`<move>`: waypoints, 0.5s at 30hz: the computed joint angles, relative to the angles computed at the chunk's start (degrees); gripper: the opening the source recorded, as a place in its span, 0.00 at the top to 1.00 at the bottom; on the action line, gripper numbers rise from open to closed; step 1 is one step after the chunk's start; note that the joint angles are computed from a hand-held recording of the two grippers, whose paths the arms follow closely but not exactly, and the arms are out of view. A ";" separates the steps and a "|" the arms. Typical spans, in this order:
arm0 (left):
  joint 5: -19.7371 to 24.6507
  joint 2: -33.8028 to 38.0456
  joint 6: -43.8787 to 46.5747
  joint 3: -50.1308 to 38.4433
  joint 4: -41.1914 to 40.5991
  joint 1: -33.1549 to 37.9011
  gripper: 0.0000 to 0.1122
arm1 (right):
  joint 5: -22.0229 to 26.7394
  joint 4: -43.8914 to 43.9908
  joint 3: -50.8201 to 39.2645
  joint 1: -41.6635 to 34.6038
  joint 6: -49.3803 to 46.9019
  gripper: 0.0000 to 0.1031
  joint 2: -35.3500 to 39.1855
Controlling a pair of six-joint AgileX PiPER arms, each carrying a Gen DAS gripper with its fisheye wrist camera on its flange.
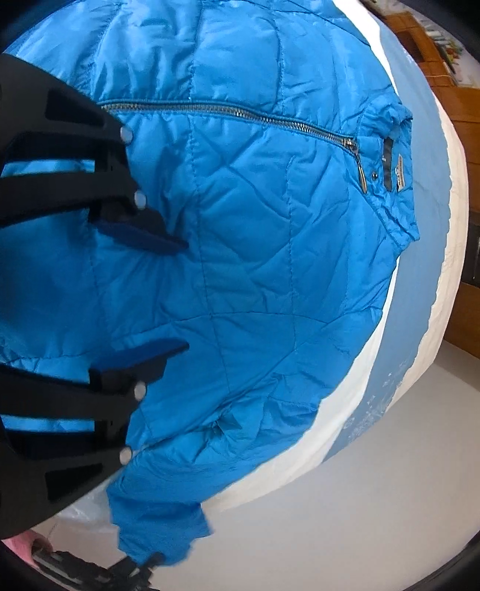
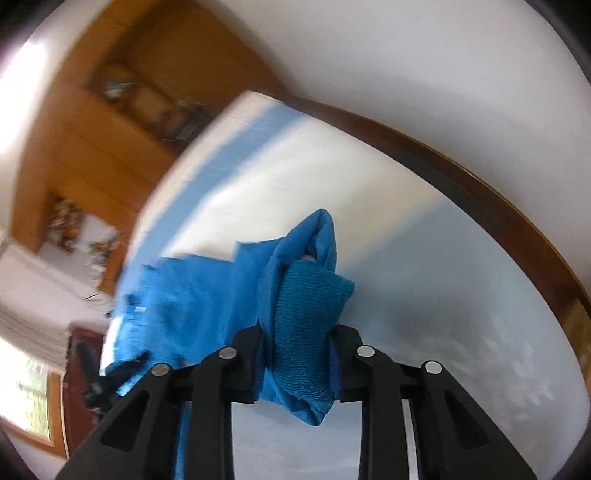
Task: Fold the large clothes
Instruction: 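Grasp the sleeve cuff with the right tool and fold it across the jacket body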
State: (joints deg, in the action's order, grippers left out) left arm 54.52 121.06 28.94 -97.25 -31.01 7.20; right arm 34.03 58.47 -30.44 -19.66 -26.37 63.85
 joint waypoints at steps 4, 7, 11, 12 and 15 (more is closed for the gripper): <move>-1.15 -2.89 0.54 1.01 -0.06 1.88 0.65 | -6.72 -5.63 -11.82 16.06 9.20 0.74 7.88; -2.88 -4.61 0.56 1.43 1.92 2.32 0.65 | -9.23 -15.00 -21.90 25.48 19.25 0.74 16.27; -1.65 -4.47 1.19 -0.67 3.69 3.95 0.63 | -7.61 -17.40 -35.02 32.70 21.83 0.74 28.09; -1.68 -3.76 1.04 -1.66 4.14 4.05 0.63 | -6.58 -17.58 -38.69 34.18 22.04 0.74 31.13; -1.18 -2.88 2.26 -2.87 4.11 5.47 0.63 | -4.93 -22.65 -47.86 37.78 26.11 0.74 38.03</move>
